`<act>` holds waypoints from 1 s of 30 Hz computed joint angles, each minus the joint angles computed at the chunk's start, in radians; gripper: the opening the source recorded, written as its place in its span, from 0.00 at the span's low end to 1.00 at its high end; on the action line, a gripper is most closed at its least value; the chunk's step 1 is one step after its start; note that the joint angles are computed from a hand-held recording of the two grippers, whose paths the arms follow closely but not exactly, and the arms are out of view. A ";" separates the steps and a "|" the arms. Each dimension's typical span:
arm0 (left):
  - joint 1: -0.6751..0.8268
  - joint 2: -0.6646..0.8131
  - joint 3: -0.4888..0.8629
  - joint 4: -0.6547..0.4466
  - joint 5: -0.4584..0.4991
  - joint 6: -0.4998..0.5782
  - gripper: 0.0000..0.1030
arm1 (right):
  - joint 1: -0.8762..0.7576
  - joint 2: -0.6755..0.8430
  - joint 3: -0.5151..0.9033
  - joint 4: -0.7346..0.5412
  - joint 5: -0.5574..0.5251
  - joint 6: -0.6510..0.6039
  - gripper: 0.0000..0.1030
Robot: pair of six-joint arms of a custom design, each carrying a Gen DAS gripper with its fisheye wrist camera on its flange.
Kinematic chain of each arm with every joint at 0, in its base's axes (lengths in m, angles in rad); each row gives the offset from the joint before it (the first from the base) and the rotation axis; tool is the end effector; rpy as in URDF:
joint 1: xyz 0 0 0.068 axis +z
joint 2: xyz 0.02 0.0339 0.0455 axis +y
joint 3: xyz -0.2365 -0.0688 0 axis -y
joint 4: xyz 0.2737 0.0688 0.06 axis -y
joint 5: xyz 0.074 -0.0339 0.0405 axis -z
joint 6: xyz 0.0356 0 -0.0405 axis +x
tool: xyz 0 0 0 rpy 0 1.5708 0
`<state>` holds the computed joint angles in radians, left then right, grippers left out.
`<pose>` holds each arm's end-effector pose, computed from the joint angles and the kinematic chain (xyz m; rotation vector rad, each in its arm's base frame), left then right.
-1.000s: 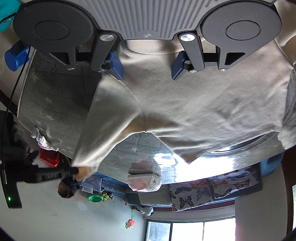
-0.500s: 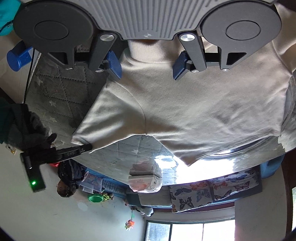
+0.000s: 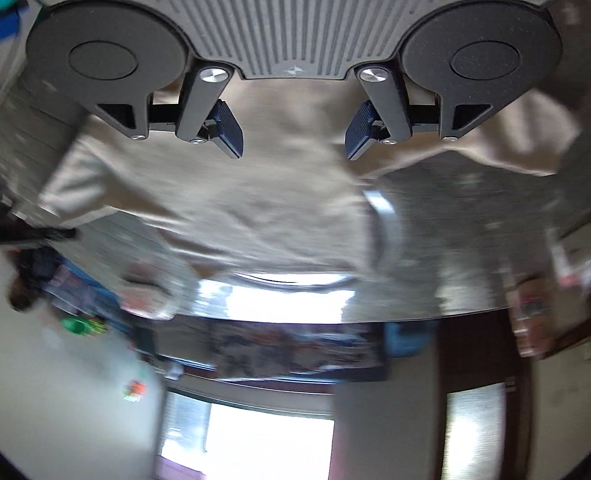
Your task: Fold clothes
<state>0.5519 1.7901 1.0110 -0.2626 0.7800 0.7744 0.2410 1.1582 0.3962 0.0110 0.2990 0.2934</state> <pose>0.3184 0.1666 0.1090 0.4969 2.1997 -0.3523 0.2390 0.0479 0.1109 0.2086 2.2726 -0.0696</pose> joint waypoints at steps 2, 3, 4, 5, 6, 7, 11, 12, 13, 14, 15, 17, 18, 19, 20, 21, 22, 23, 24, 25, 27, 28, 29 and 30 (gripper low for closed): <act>0.026 0.045 0.041 0.097 -0.063 -0.093 0.63 | 0.054 0.031 0.039 -0.003 -0.011 -0.012 0.29; 0.038 0.070 0.059 0.146 -0.098 -0.128 0.63 | 0.080 0.052 0.061 -0.001 -0.018 -0.019 0.29; 0.050 0.096 0.081 0.191 -0.134 -0.162 0.63 | 0.104 0.078 0.085 0.001 -0.027 -0.027 0.29; 0.060 0.125 0.108 0.219 -0.168 -0.194 0.63 | 0.126 0.105 0.110 0.004 -0.038 -0.034 0.30; 0.069 0.155 0.135 0.245 -0.202 -0.223 0.63 | 0.147 0.134 0.137 0.006 -0.050 -0.041 0.30; 0.076 0.182 0.155 0.278 -0.245 -0.250 0.63 | 0.169 0.167 0.166 0.008 -0.060 -0.047 0.30; 0.091 0.291 0.260 0.332 -0.377 -0.326 0.63 | 0.249 0.309 0.295 0.013 -0.108 -0.083 0.30; 0.094 0.319 0.292 0.329 -0.399 -0.340 0.63 | 0.265 0.340 0.323 0.014 -0.117 -0.090 0.30; 0.099 0.342 0.322 0.312 -0.403 -0.348 0.63 | 0.281 0.375 0.358 0.012 -0.130 -0.097 0.30; 0.103 0.364 0.351 0.295 -0.404 -0.355 0.63 | 0.299 0.412 0.396 0.008 -0.145 -0.105 0.30; 0.105 0.381 0.376 0.278 -0.397 -0.351 0.63 | 0.315 0.436 0.422 0.007 -0.152 -0.110 0.30; 0.104 0.408 0.411 0.257 -0.391 -0.346 0.63 | 0.353 0.506 0.500 -0.004 -0.175 -0.131 0.30; 0.103 0.420 0.426 0.249 -0.389 -0.347 0.63 | 0.370 0.541 0.541 -0.011 -0.187 -0.142 0.30; 0.102 0.432 0.439 0.244 -0.387 -0.347 0.63 | 0.386 0.576 0.581 -0.017 -0.200 -0.152 0.30; 0.103 0.438 0.444 0.247 -0.379 -0.347 0.62 | 0.401 0.609 0.617 -0.020 -0.212 -0.160 0.30; 0.103 0.442 0.448 0.250 -0.371 -0.348 0.57 | 0.415 0.640 0.651 -0.023 -0.225 -0.169 0.30; 0.106 0.444 0.449 0.249 -0.359 -0.348 0.53 | 0.430 0.670 0.685 -0.028 -0.237 -0.178 0.30; 0.108 0.446 0.450 0.248 -0.347 -0.347 0.45 | 0.445 0.699 0.719 -0.034 -0.248 -0.188 0.30; 0.110 0.447 0.450 0.248 -0.336 -0.347 0.34 | 0.459 0.729 0.753 -0.041 -0.259 -0.198 0.30; 0.111 0.447 0.452 0.248 -0.331 -0.349 0.28 | 0.472 0.759 0.788 -0.049 -0.270 -0.209 0.30; 0.113 0.446 0.455 0.247 -0.320 -0.353 0.17 | 0.492 0.816 0.848 -0.062 -0.286 -0.221 0.30; 0.114 0.446 0.457 0.247 -0.314 -0.355 0.13 | 0.500 0.843 0.877 -0.069 -0.293 -0.226 0.30; 0.115 0.445 0.459 0.247 -0.309 -0.357 0.09 | 0.508 0.870 0.907 -0.076 -0.301 -0.231 0.30; 0.116 0.445 0.461 0.248 -0.303 -0.359 0.07 | 0.516 0.894 0.933 -0.084 -0.307 -0.237 0.30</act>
<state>0.6677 2.2347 1.4718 -0.0145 0.4766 0.4152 0.7567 2.0524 1.3291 -0.0731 -0.0080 0.0564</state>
